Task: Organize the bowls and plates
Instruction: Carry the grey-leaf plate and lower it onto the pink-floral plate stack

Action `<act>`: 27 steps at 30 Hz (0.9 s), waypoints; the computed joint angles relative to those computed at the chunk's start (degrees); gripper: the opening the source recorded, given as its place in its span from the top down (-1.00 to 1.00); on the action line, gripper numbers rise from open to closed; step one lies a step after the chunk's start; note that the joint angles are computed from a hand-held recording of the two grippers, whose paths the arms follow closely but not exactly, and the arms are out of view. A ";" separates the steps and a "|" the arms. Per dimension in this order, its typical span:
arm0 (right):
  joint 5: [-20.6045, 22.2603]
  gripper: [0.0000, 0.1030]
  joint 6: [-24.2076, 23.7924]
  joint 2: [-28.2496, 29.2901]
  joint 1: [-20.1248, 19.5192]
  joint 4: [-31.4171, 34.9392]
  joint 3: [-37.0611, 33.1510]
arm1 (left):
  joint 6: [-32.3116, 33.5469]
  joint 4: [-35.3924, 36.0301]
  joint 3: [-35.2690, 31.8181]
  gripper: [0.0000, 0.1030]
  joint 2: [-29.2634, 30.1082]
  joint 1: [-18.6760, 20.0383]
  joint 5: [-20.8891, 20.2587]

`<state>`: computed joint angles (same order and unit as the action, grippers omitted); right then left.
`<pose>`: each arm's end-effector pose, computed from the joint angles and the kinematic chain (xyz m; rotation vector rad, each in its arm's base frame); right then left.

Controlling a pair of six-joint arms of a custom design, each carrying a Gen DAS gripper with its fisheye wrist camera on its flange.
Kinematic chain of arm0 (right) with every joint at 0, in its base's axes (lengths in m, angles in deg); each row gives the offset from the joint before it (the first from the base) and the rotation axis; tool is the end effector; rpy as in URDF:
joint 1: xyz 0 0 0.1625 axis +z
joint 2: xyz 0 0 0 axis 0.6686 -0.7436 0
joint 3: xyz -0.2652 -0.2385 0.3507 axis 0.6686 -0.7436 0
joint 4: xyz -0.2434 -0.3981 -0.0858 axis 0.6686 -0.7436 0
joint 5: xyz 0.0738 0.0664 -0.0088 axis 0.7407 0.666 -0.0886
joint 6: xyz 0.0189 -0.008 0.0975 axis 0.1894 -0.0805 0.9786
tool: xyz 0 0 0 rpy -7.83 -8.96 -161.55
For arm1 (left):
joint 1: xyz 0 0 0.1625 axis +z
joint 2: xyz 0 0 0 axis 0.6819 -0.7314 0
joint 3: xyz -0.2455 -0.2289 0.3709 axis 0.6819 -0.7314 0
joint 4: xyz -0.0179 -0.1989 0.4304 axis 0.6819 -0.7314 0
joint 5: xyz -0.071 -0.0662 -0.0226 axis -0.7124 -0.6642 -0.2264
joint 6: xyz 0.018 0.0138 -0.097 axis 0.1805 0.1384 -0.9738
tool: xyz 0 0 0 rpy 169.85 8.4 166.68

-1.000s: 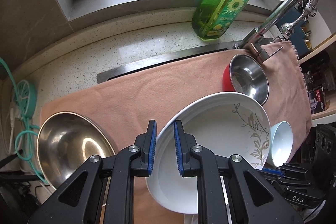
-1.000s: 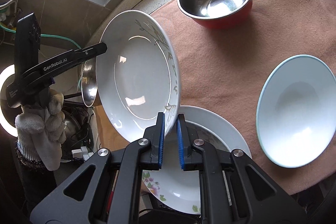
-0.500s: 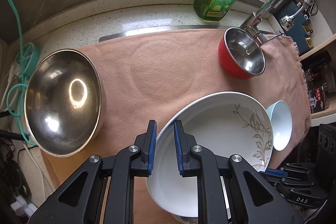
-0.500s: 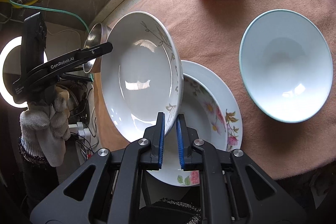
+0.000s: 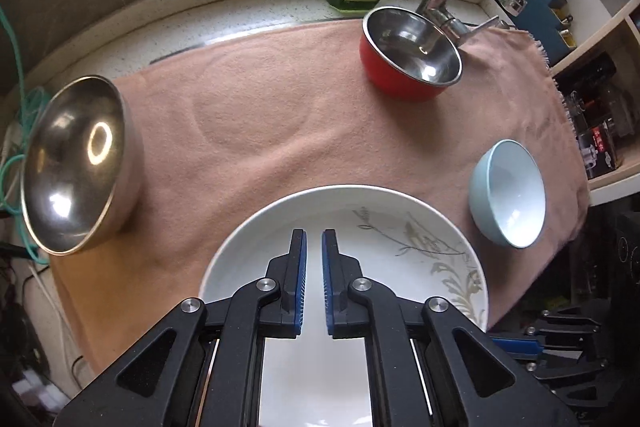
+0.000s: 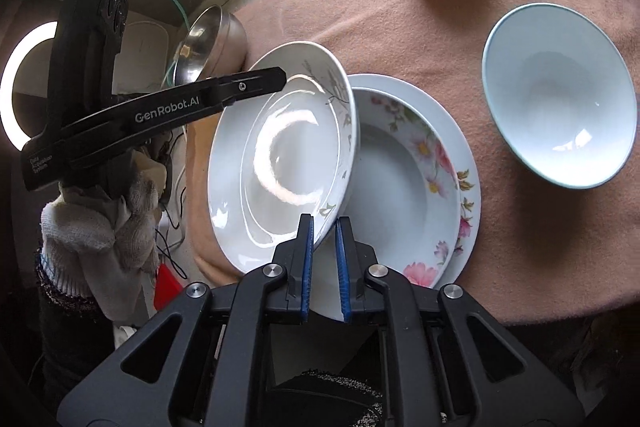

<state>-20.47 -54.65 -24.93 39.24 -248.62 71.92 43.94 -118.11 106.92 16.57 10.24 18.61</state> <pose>0.0308 -0.5624 0.2024 -0.5748 -2.8488 0.6960 -0.3265 -0.7162 -0.0597 1.1342 2.4665 0.3160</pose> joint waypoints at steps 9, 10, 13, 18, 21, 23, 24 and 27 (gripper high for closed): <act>-4.26 0.88 2.29 2.49 -1.87 1.06 -0.45 | 2.13 -2.91 2.19 0.91 0.40 0.25 -1.18; -4.38 0.88 1.98 2.40 -2.26 0.85 0.02 | 2.40 -2.64 2.29 0.91 0.29 0.14 -1.34; -3.03 0.88 2.49 2.01 -3.66 0.85 0.61 | 3.63 -3.44 3.52 0.91 -0.77 -0.54 -0.89; -3.72 0.88 0.96 1.32 -3.74 0.18 1.41 | 4.52 -6.17 5.97 0.90 -4.15 -0.41 -0.81; -1.97 0.88 0.98 0.73 -4.56 -0.22 1.95 | 4.27 -10.60 8.64 0.84 -5.95 0.03 2.75; -1.70 0.88 0.30 0.41 -4.71 -0.70 2.38 | 3.25 -12.25 10.39 0.84 -7.08 0.61 3.77; -1.91 0.88 0.04 0.35 -4.59 -0.77 2.54 | 2.61 -12.18 10.91 0.84 -7.53 1.03 3.41; -2.01 0.87 -0.47 0.49 -4.40 -0.76 2.45 | 0.60 -13.54 13.18 0.84 -8.74 1.44 3.30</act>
